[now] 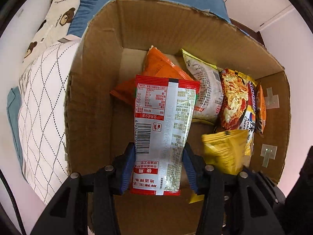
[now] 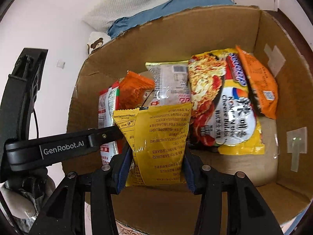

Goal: Organize snacks
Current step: 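Lower both packets into the box and open both tools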

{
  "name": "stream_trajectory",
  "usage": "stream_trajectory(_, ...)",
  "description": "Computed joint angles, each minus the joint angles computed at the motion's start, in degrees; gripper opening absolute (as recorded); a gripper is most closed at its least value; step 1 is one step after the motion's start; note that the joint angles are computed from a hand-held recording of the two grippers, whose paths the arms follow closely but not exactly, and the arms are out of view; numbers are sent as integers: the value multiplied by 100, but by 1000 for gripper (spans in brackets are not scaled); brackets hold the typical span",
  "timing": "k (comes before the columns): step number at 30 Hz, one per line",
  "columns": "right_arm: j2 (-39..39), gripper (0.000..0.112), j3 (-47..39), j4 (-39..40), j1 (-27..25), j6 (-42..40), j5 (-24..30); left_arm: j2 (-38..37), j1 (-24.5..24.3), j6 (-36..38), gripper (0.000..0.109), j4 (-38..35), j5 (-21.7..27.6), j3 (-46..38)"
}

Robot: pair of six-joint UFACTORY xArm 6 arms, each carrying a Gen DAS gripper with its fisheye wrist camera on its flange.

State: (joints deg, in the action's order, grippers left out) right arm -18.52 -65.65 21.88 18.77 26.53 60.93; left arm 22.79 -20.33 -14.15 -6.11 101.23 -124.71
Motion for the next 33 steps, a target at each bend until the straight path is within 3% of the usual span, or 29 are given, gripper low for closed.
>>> stream_trajectory(2, 136, 59, -65, 249, -17, -140, 104, 2, -14, 2, 46, 75, 27, 16)
stream_trajectory(3, 169, 81, -90, 236, -3, -148, 139, -12, -9, 12, 46, 58, 9, 50)
stream_trajectory(4, 167, 94, -79, 179, 23, -153, 95, -30, -7, 8, 47, 52, 3, 82)
stream_trajectory(11, 60, 94, -179, -331, 46, 88, 388, -231, -33, 68, 55, 77, -129, 314)
stream_trajectory(13, -22, 96, -195, -494, 16, 179, 505, -253, -70, 66, 69, 170, -130, 309)
stream_trajectory(14, -72, 96, -184, -537, -5, 187, 531, -278, -86, 41, 84, 230, -160, 328)
stream_trajectory(15, -113, 96, -186, -612, -25, 214, 568, -347, -80, 31, 86, 232, -259, 416)
stream_trajectory(22, -414, 96, -279, -1528, -5, 454, 960, -977, -44, -56, 86, 199, -830, 1118)
stream_trajectory(26, -639, 97, -296, -2108, 109, 565, 1222, -1633, -101, -84, 86, 341, -1390, 1951)
stream_trajectory(33, -906, 98, -290, -2564, 215, 662, 1495, -2391, -336, -157, 86, 754, -2072, 2891)
